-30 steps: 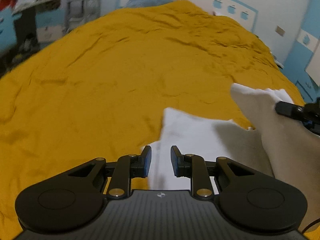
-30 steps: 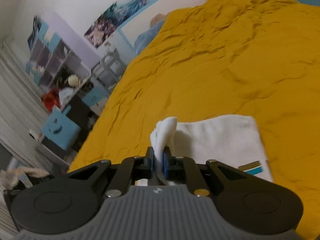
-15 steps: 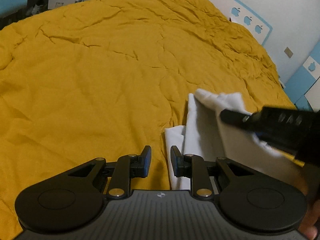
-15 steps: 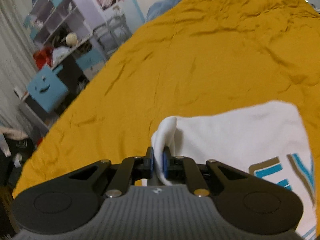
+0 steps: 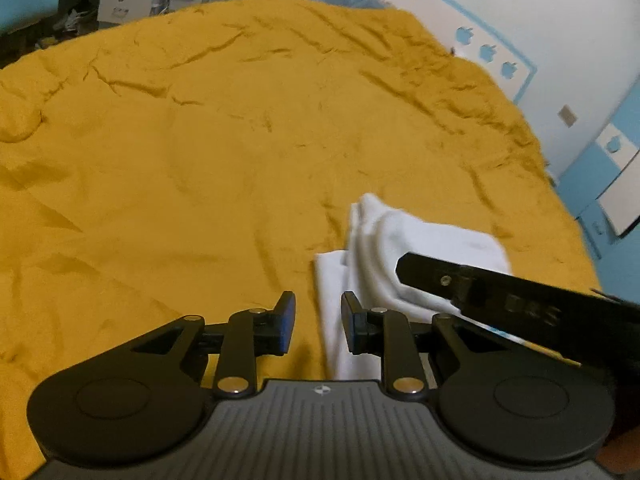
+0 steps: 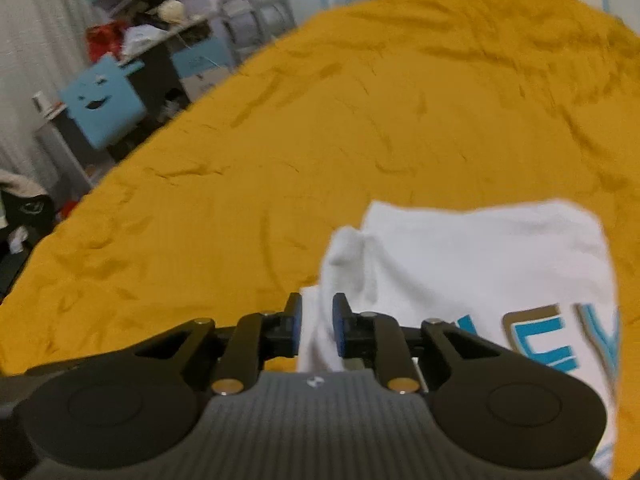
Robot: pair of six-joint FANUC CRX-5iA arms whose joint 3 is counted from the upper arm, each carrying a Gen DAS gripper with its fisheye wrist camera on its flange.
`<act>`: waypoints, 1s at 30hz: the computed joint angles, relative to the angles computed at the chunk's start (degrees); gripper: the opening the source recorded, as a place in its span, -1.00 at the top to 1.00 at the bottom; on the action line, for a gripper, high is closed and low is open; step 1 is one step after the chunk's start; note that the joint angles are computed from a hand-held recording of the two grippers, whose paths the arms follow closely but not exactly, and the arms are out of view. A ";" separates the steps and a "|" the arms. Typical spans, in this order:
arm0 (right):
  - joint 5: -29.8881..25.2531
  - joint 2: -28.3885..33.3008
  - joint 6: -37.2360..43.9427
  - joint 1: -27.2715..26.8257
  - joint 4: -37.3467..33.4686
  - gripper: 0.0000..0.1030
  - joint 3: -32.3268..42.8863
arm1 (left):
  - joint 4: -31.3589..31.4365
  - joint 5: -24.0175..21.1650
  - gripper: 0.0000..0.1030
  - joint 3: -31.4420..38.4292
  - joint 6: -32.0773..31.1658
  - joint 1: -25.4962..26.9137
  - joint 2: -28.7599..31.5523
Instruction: Fold small clothes
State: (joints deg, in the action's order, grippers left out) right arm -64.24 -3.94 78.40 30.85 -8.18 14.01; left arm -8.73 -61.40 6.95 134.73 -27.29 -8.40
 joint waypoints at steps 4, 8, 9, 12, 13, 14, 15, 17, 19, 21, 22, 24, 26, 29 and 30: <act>0.76 -6.13 2.61 0.15 0.22 0.55 -2.28 | 3.36 0.06 0.33 -1.16 0.58 -0.36 -2.82; 0.06 -12.43 1.77 -0.37 0.87 0.52 -6.10 | 8.28 1.29 0.06 -4.55 0.33 -0.13 -6.10; 0.09 -14.24 1.03 -0.17 1.67 0.51 -7.48 | 8.25 1.07 0.04 -5.17 0.77 -0.58 -6.88; -0.81 -18.76 0.33 -1.07 2.85 0.51 -11.26 | 6.90 -0.48 -0.05 -6.26 3.78 -2.27 -8.53; -1.56 -20.45 0.86 -2.05 2.22 0.51 -12.51 | 7.35 -0.36 -0.07 -7.25 4.42 -2.31 -9.32; -2.34 -21.74 1.39 -2.98 1.81 0.51 -13.50 | 7.86 0.02 -0.11 -8.51 5.11 -2.38 -10.23; -3.18 -22.92 2.00 -3.90 1.55 0.51 -14.46 | 8.27 0.49 -0.14 -9.28 5.79 -2.47 -10.63; -4.59 -25.38 1.65 -4.94 2.34 0.44 -16.89 | 9.90 1.70 -0.19 -11.68 6.99 -2.20 -11.69; -5.60 -27.70 1.38 -5.54 3.51 0.37 -19.45 | 11.23 3.11 -0.20 -13.80 8.15 -2.18 -11.96; -7.01 -29.55 1.19 -5.86 5.29 0.36 -21.62 | 12.25 5.42 -0.19 -15.79 8.89 -2.14 -12.00; -7.24 -30.36 0.91 -5.44 6.41 0.36 -22.86 | 13.21 6.44 -0.19 -16.67 8.92 -1.84 -11.87; -7.11 -32.55 0.12 -3.38 10.62 0.31 -26.10 | 13.79 8.86 -0.06 -18.16 9.67 -1.76 -11.88; -6.98 -34.41 0.11 -1.53 14.82 0.28 -29.07 | 11.71 9.07 0.42 -17.44 12.08 -2.59 -11.17; -6.41 -35.42 0.86 -0.55 17.99 0.28 -31.65 | 9.66 10.87 0.70 -16.68 13.60 -3.84 -11.37; -5.81 -35.49 1.40 -0.99 17.81 0.28 -31.89 | 7.61 10.89 0.71 -15.65 14.82 -4.71 -11.37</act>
State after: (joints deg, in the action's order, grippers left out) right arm -70.05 -39.43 79.80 29.86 9.63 -17.88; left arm -1.12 -50.51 -8.70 149.55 -32.00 -19.77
